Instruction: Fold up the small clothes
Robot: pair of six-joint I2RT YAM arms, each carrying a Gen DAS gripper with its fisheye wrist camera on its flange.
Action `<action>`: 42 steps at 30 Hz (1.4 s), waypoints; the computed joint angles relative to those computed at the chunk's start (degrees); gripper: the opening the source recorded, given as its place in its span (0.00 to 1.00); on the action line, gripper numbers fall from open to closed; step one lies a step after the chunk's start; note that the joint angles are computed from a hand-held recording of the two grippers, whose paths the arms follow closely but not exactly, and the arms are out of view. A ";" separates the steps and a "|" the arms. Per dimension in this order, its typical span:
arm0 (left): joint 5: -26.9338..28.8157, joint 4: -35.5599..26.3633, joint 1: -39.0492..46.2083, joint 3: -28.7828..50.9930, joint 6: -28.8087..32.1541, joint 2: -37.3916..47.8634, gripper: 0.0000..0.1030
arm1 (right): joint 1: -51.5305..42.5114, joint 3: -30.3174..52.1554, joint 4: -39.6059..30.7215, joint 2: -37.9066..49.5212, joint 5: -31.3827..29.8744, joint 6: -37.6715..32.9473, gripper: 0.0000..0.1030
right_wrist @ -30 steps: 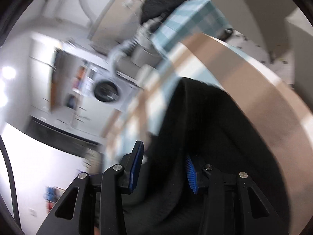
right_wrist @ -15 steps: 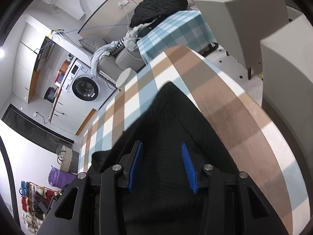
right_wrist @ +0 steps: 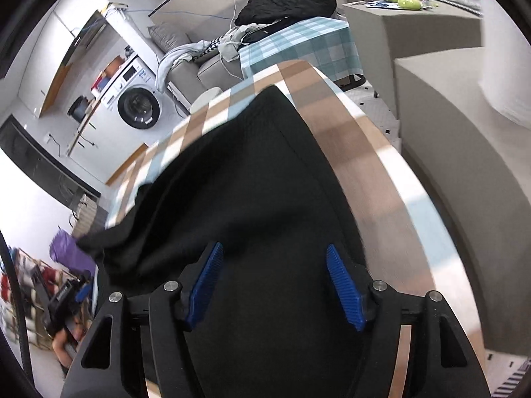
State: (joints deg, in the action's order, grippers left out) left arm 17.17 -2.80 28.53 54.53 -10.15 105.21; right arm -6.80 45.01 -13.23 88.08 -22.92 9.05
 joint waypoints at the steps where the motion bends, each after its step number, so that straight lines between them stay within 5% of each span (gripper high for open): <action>1: 0.00 -0.17 0.33 -1.75 0.71 -1.07 0.67 | -0.62 -2.26 -0.43 -2.16 0.26 -1.37 0.65; 8: -2.81 2.95 0.74 -12.82 5.12 -7.34 0.67 | -4.24 -10.71 0.39 -6.19 0.27 -6.89 0.65; 10: -2.51 4.03 0.67 -14.42 5.71 -8.32 0.54 | -4.27 -11.51 2.15 -5.65 -0.07 -6.90 0.64; 11: -3.31 4.70 0.43 -15.20 5.87 -8.77 0.39 | -3.98 -12.29 3.99 -5.77 0.35 -6.65 0.64; 12: -3.04 5.32 0.43 -15.84 6.47 -9.12 0.23 | -3.60 -13.01 5.97 -5.84 0.72 -6.77 0.58; 13: -1.48 5.37 0.66 -15.91 6.84 -9.15 0.18 | -3.43 -13.53 7.02 -5.88 0.88 -6.62 0.48; 18: -0.99 7.33 1.06 -19.86 6.52 -14.47 0.07 | -2.73 -13.43 9.68 -4.05 1.90 -6.17 0.11; 28: 2.13 3.53 6.39 -25.99 8.24 -22.77 0.11 | -3.45 -13.50 4.41 -7.39 4.03 -9.21 0.12; 33: 1.89 0.84 6.85 -23.24 7.07 -22.81 0.30 | -1.81 -12.78 4.32 -9.95 4.57 -7.65 0.45; 36: 2.97 0.97 7.08 -21.60 5.26 -23.11 0.55 | 0.13 -12.09 4.29 -11.58 4.53 -6.87 0.49; 42: 0.72 5.21 1.79 -13.02 3.04 -17.50 0.62 | 3.20 -12.01 5.69 -10.71 4.96 -5.65 0.53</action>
